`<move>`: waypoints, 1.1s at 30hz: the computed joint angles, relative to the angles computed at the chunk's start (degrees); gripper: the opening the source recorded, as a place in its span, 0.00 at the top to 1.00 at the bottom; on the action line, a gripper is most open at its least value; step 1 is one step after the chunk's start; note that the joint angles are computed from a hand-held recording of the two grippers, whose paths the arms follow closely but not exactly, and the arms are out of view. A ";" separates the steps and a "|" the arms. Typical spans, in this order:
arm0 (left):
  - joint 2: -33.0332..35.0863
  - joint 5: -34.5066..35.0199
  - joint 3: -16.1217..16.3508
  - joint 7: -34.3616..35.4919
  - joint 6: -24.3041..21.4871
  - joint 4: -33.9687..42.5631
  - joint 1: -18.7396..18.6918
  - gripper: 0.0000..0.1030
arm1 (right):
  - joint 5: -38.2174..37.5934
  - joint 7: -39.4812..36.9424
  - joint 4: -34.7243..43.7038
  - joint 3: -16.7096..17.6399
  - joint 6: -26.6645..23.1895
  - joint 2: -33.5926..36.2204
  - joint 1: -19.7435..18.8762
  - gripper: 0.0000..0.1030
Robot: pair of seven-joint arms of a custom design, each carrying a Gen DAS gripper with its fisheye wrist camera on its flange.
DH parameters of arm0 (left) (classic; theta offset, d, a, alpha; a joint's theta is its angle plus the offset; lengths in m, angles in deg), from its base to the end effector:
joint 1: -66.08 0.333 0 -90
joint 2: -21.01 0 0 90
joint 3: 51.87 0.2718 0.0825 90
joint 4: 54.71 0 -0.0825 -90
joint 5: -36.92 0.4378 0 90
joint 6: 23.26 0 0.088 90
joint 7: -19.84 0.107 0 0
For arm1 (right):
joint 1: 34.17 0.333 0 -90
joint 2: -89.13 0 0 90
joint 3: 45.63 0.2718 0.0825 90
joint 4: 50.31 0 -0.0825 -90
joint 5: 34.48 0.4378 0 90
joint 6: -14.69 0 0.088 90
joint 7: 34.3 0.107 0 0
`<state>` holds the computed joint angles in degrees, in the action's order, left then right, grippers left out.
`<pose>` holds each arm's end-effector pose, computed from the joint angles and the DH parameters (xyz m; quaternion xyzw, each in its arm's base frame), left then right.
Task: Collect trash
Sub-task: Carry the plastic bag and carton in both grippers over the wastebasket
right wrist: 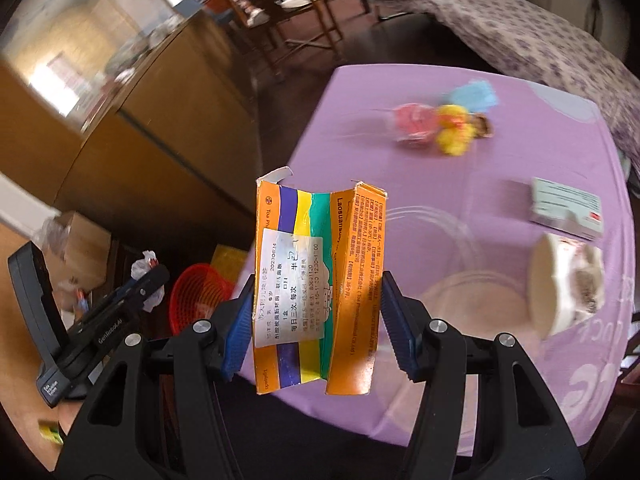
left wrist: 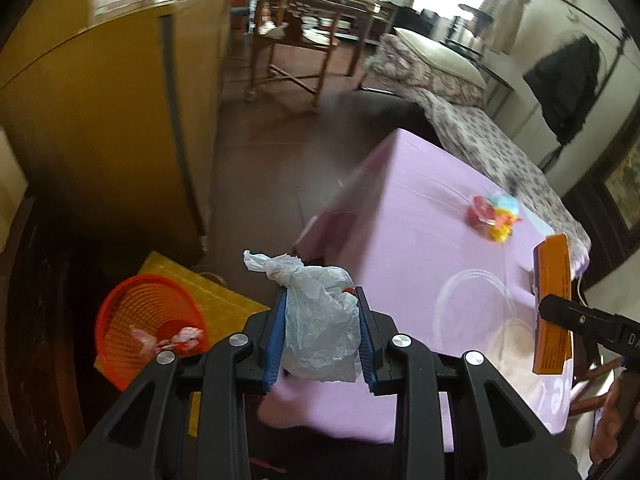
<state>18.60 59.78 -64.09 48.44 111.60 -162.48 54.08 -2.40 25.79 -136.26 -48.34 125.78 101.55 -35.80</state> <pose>0.5896 -0.2611 0.5223 -0.8037 0.5113 -0.2417 0.1850 0.6960 -0.0138 0.5237 -0.7724 0.5684 0.0283 0.2819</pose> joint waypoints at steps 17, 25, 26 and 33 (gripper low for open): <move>-21.26 -3.57 4.24 -5.15 -2.93 -24.90 4.96 0.69 | -2.08 -5.23 -4.98 4.20 -2.75 -3.64 8.98 0.43; -21.79 -6.44 6.41 -5.14 -1.45 -29.56 6.94 0.69 | -3.33 -4.31 -1.06 5.84 -5.84 1.74 12.82 0.43; -21.39 -7.14 6.86 -4.72 -1.25 -30.10 7.11 0.69 | -3.72 -3.92 -0.59 6.09 -5.79 2.57 13.42 0.43; -17.55 -10.26 7.54 -3.89 0.77 -31.15 8.08 0.69 | -5.66 -1.84 4.04 7.01 -7.26 8.67 16.11 0.43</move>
